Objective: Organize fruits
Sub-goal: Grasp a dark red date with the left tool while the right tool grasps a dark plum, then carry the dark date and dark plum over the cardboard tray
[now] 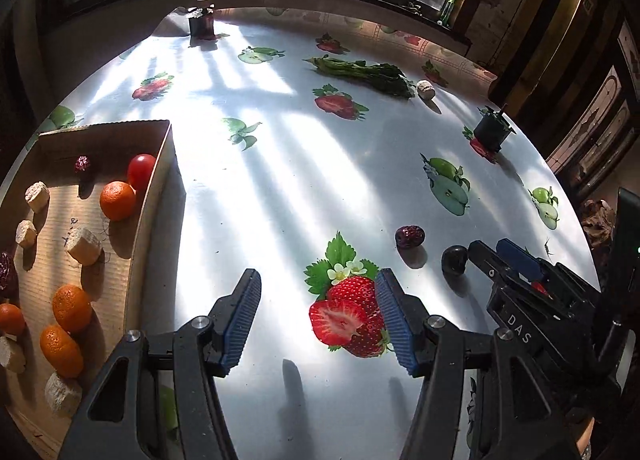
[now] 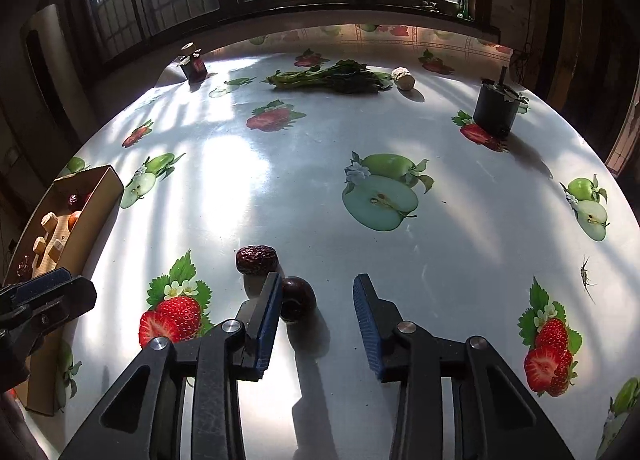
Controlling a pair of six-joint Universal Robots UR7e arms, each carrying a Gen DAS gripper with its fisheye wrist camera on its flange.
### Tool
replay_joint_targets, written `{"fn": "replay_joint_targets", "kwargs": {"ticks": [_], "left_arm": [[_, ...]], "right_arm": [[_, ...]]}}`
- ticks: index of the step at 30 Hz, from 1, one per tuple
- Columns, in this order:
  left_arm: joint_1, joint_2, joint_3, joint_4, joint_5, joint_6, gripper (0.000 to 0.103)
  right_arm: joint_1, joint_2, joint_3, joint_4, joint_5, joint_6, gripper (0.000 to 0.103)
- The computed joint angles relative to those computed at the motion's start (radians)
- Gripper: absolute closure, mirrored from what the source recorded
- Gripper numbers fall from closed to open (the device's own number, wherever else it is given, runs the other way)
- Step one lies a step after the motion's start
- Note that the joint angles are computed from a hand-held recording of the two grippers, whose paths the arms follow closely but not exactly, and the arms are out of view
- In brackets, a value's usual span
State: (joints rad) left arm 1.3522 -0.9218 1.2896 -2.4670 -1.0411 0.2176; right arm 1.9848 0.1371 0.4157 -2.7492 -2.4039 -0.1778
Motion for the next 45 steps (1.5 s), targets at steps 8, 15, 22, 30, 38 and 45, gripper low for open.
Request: {"fn": "replay_joint_targets", "kwargs": {"ticks": [8,15,22,30,38,45], "left_arm": [[0.014,0.128,-0.144,0.048,-0.091,0.032,0.045],[0.016,0.19,-0.209,0.072,-0.162,0.091,0.058],[0.014,0.187,-0.164,0.012,-0.174,0.181,0.08],[0.03,0.144,-0.129,0.008,-0.169,0.151,0.08],[0.041,0.116,-0.083,-0.029,-0.204,0.174,0.079],[0.02,0.102,-0.036,-0.066,-0.156,0.207,0.08]], "right_arm": [[-0.086,-0.226,0.365,-0.106,0.248,0.203,0.064],[-0.106,-0.249,0.397,-0.111,0.324,0.264,0.064],[-0.115,-0.259,0.416,-0.161,0.365,0.266,0.064],[-0.109,-0.217,0.345,-0.103,0.404,0.218,0.055],[-0.075,-0.138,0.229,-0.048,0.29,0.12,0.055],[-0.065,-0.113,0.191,-0.035,0.274,0.09,0.068]]}}
